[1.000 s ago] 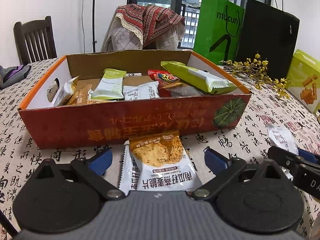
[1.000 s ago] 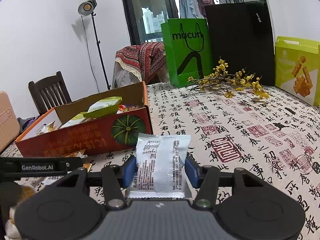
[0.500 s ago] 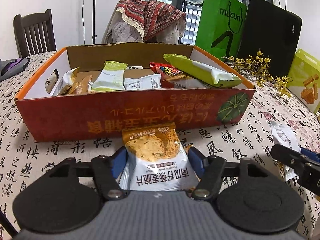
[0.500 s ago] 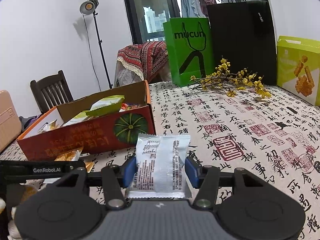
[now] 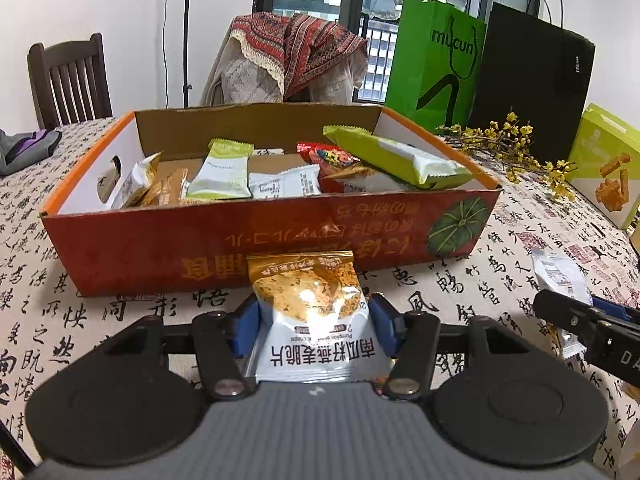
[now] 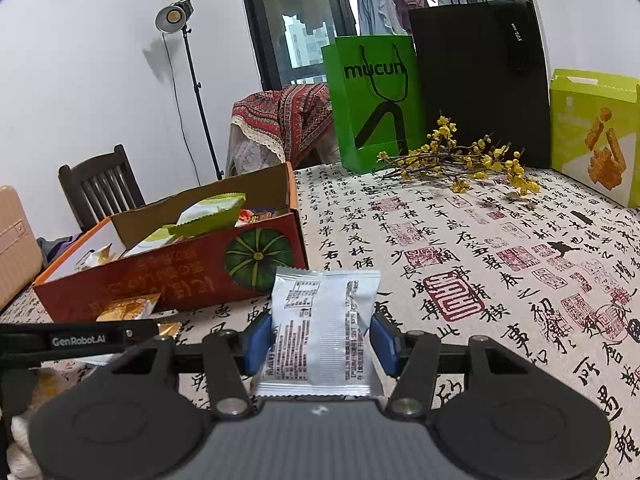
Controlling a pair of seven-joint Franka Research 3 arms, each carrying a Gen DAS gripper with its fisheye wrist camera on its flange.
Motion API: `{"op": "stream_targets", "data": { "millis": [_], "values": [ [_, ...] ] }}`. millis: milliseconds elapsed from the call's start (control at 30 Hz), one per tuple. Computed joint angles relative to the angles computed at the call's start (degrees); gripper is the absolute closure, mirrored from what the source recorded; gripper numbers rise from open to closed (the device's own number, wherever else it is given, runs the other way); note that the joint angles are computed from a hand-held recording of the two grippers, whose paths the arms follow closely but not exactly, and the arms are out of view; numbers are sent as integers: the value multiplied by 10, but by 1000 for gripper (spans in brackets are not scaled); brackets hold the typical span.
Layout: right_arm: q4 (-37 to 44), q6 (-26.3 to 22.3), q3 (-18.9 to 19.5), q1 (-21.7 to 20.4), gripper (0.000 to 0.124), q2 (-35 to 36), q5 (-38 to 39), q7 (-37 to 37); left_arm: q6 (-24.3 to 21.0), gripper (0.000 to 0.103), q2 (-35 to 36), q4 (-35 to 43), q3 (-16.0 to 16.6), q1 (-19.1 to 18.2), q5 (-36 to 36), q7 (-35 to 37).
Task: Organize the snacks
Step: 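Carry both held packets over the cardboard box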
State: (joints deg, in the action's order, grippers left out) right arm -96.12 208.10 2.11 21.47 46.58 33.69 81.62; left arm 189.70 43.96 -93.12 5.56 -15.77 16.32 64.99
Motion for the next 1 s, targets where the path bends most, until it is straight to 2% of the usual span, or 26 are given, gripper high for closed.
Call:
{"op": "stream_targets", "data": {
  "millis": [100, 233, 467, 600, 700, 767, 867, 933, 1000],
  "values": [
    [0, 3, 6, -7, 70, 1, -6, 6, 8, 44, -6, -7, -6, 4, 6, 7],
    [8, -12, -8, 5, 70, 3, 13, 0, 38, 44, -23, -32, 5, -5, -3, 14],
    [9, -8, -11, 11, 70, 4, 16, -5, 96, 44, -64, -103, 15, -16, -41, 52],
    [-6, 20, 16, -11, 70, 0, -30, 3, 126, 44, -89, -144, -6, 6, -56, 76],
    [-14, 42, 5, 9, 70, -4, -25, -19, 146, 44, -107, -170, -17, 19, -69, 96],
    [-22, 57, 10, 12, 70, -11, -25, -27, 157, 44, -116, -183, -26, 30, -74, 107],
    [-29, 49, 20, 11, 70, -25, -25, -31, 181, 44, -126, -197, -33, 41, -83, 125],
    [-22, 40, 12, 24, 70, -28, -8, -45, 191, 44, -129, -201, -31, 39, -98, 144],
    [-20, 40, 27, 11, 70, -33, -32, -36, 193, 44, -131, -201, -35, 45, -106, 154]
  ]
}}
